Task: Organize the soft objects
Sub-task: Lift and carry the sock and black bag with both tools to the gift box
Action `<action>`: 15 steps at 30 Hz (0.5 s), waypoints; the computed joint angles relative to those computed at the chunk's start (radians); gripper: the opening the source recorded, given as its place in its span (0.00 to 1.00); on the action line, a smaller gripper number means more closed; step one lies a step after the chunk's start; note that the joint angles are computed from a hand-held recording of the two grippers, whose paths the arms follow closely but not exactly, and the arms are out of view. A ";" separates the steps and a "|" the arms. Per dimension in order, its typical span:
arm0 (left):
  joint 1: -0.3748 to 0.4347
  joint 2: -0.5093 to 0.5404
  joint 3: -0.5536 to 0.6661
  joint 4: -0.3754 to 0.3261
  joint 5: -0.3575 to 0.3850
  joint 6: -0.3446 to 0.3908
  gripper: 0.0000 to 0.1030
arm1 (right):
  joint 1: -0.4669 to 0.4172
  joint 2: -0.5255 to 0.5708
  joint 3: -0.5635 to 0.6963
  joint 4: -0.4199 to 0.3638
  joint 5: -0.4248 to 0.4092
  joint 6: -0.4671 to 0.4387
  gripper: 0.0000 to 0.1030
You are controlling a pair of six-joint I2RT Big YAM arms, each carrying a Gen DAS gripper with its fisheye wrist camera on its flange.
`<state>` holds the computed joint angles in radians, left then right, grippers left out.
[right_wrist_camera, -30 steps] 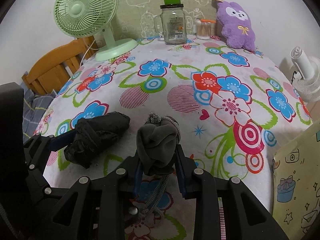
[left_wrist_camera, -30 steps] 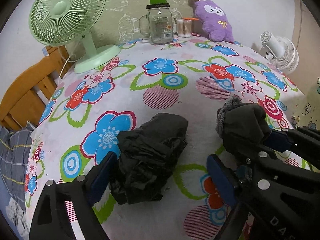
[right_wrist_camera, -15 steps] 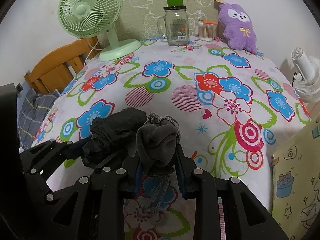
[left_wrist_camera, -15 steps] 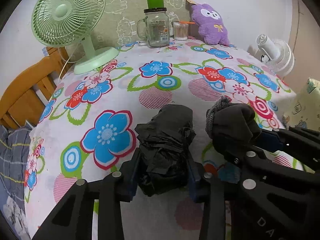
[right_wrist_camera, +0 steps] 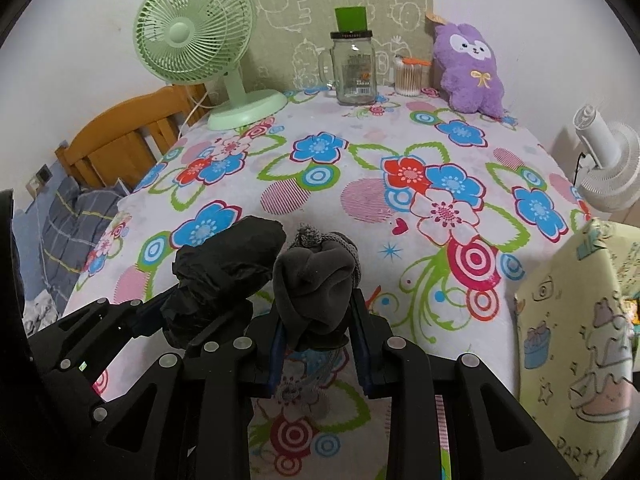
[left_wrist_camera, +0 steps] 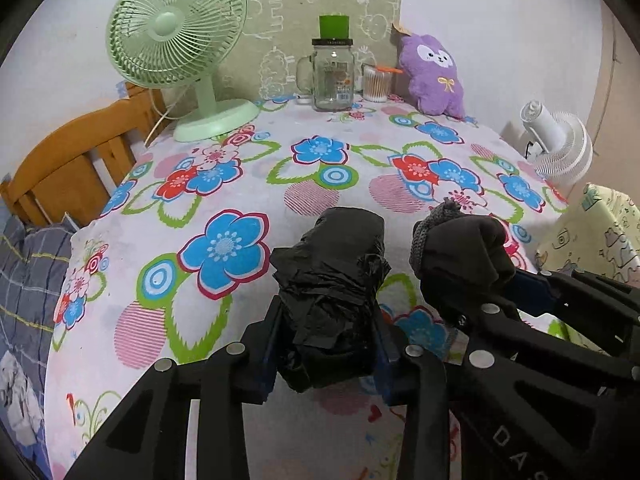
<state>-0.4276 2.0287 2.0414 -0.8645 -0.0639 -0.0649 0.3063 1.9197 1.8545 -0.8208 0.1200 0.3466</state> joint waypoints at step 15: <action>-0.024 -0.100 -0.104 0.028 -0.053 -0.092 0.37 | 0.013 -0.104 -0.095 0.033 0.024 -0.011 0.31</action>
